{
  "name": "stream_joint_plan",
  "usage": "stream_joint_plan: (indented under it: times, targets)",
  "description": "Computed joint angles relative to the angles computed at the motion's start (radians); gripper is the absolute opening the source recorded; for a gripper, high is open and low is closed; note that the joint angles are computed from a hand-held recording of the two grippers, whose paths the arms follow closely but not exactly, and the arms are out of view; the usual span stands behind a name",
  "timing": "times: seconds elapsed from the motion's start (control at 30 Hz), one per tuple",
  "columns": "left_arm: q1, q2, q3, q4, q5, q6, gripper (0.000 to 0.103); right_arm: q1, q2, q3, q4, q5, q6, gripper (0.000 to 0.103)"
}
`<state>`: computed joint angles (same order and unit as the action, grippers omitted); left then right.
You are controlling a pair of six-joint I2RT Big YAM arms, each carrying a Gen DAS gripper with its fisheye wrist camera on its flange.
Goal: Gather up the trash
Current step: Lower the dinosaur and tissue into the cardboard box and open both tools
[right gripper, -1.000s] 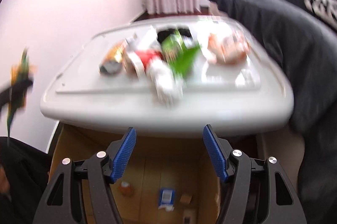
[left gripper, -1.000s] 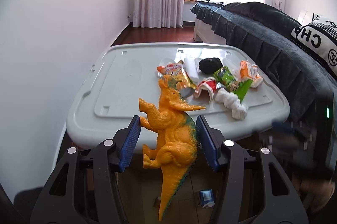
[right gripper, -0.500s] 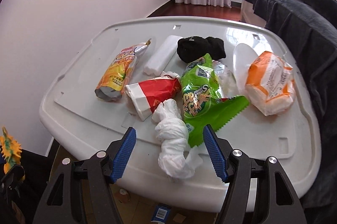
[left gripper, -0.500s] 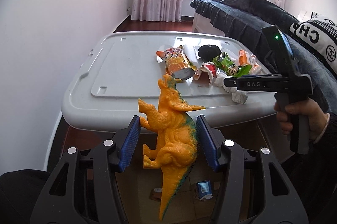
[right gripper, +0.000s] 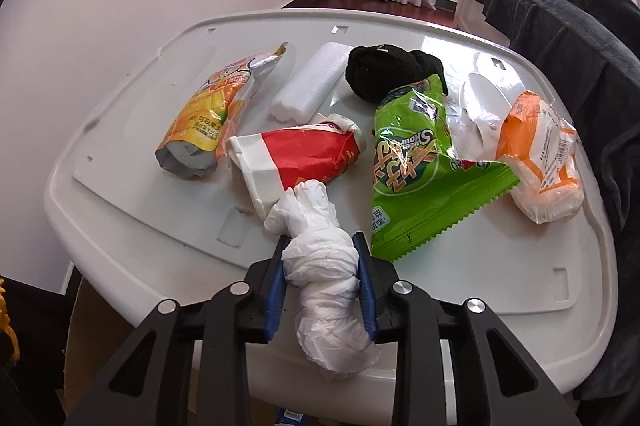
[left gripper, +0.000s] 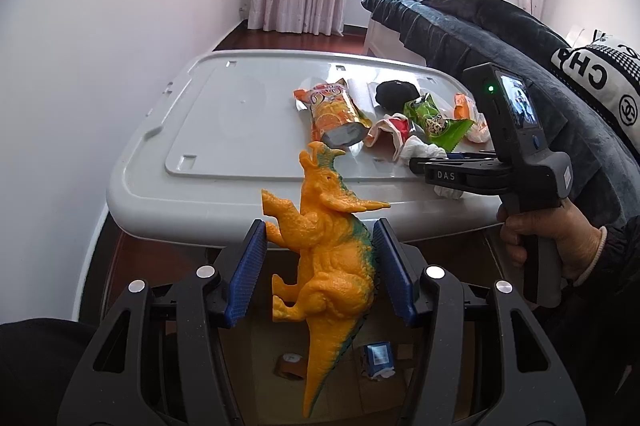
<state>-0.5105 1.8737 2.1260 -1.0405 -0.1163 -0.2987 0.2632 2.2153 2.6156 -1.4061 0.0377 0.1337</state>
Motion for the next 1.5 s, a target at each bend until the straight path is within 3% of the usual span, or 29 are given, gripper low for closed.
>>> stream_joint_plan:
  times: [0.27,0.43,0.63,0.77,0.9,1.17,1.5]
  targets:
    - [-0.003,0.001,-0.007,-0.010,-0.028,-0.014,0.054,-0.015,-0.327,-0.449,0.235,-0.095,0.171,0.030]
    - [-0.020,-0.006,-0.018,-0.015,-0.050,0.003,0.054,0.000,-0.538,-0.742,0.347,-0.053,0.280,0.030]
    - [-0.061,-0.057,-0.099,-0.032,-0.066,0.013,0.054,0.060,-0.672,-0.944,0.404,0.040,0.344,0.030]
    - [-0.082,-0.074,-0.146,-0.063,-0.082,0.011,0.054,0.102,-0.697,-1.008,0.424,0.120,0.344,0.030]
    - [-0.081,-0.030,-0.113,-0.133,-0.086,-0.006,0.054,0.116,-0.679,-1.027,0.415,0.147,0.329,0.031]
    - [-0.060,0.057,-0.036,-0.251,-0.024,-0.079,0.054,0.110,-0.633,-1.013,0.371,0.104,0.330,0.031]
    - [-0.056,0.107,0.012,-0.320,0.002,-0.106,0.054,0.113,-0.606,-1.000,0.339,0.102,0.327,0.031]
